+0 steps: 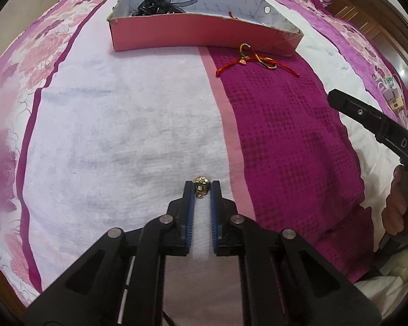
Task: Organize jewelry
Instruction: 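Grasp the small gold earring with the left tool, then grasp the rainbow string bracelet with the right tool while the left tool holds the earring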
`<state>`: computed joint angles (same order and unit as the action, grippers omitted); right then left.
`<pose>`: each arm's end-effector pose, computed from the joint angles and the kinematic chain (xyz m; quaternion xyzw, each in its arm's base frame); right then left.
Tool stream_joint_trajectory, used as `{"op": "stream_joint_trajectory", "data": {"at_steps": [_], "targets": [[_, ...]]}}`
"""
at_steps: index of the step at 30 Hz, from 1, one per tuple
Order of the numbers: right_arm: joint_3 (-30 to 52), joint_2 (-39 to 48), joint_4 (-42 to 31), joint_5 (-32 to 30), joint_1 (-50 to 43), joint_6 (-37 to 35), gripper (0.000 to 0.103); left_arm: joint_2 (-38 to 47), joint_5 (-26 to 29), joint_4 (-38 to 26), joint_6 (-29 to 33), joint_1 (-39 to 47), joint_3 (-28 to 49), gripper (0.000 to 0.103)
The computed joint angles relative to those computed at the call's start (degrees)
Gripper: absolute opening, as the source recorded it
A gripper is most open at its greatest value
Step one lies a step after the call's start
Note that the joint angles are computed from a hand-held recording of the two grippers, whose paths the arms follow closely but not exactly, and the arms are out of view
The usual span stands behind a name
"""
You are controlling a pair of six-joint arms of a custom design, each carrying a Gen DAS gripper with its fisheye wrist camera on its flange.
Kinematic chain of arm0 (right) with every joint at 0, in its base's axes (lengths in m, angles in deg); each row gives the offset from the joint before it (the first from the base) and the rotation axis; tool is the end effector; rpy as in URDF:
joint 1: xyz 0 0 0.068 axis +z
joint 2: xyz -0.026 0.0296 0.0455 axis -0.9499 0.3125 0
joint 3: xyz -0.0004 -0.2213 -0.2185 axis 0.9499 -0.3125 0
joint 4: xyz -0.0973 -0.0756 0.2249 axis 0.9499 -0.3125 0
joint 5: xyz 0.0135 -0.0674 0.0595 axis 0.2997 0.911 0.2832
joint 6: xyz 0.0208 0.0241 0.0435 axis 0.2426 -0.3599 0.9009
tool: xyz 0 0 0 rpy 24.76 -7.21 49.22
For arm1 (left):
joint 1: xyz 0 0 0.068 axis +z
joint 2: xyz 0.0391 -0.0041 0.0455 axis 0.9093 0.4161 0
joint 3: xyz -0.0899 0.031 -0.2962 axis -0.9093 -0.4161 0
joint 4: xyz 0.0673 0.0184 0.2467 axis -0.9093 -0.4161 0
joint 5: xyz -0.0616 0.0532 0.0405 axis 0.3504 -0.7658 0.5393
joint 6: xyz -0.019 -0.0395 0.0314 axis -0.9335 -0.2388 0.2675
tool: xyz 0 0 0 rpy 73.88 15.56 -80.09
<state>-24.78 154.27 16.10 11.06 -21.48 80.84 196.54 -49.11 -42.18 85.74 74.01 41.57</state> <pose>0.1918 0.2024 0.0914 0.1304 0.9165 0.0712 0.3714 0.2886 0.0300 0.0474 0.2519 0.9392 -0.1285 0.1947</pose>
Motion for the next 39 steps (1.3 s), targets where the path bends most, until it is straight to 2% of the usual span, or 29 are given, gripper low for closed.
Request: {"op": "stream_joint_trajectory", "data": {"at_steps": [10, 20, 29, 35, 39], "targets": [[0.1, 0.6, 0.3, -0.2, 0.0, 0.0, 0.054, -2.0, 4.7, -2.4, 0.5, 2.3, 1.3, 0.0], [2.6, 1.6, -1.0, -1.2, -1.0, -2.4, 0.054, -3.0, 8.3, -2.1, -4.1, 3.0, 5.2, 0.0], [8.1, 4.8, -1.2, -3.8, -4.5, -6.2, 0.07, -2.7, 9.3, 0.5, -10.4, 1.3, 7.9, 0.0], [13.0, 9.1, -1.9, -6.8, -7.7, -8.4, 0.071, -2.3, 9.0, 2.8, -11.9, 0.3, 7.9, 0.0], [16.9, 11.9, -4.9, -6.1, -9.1, -9.9, 0.071, -1.7, 9.1, 2.8, -12.3, 0.3, 8.5, 0.0]]}}
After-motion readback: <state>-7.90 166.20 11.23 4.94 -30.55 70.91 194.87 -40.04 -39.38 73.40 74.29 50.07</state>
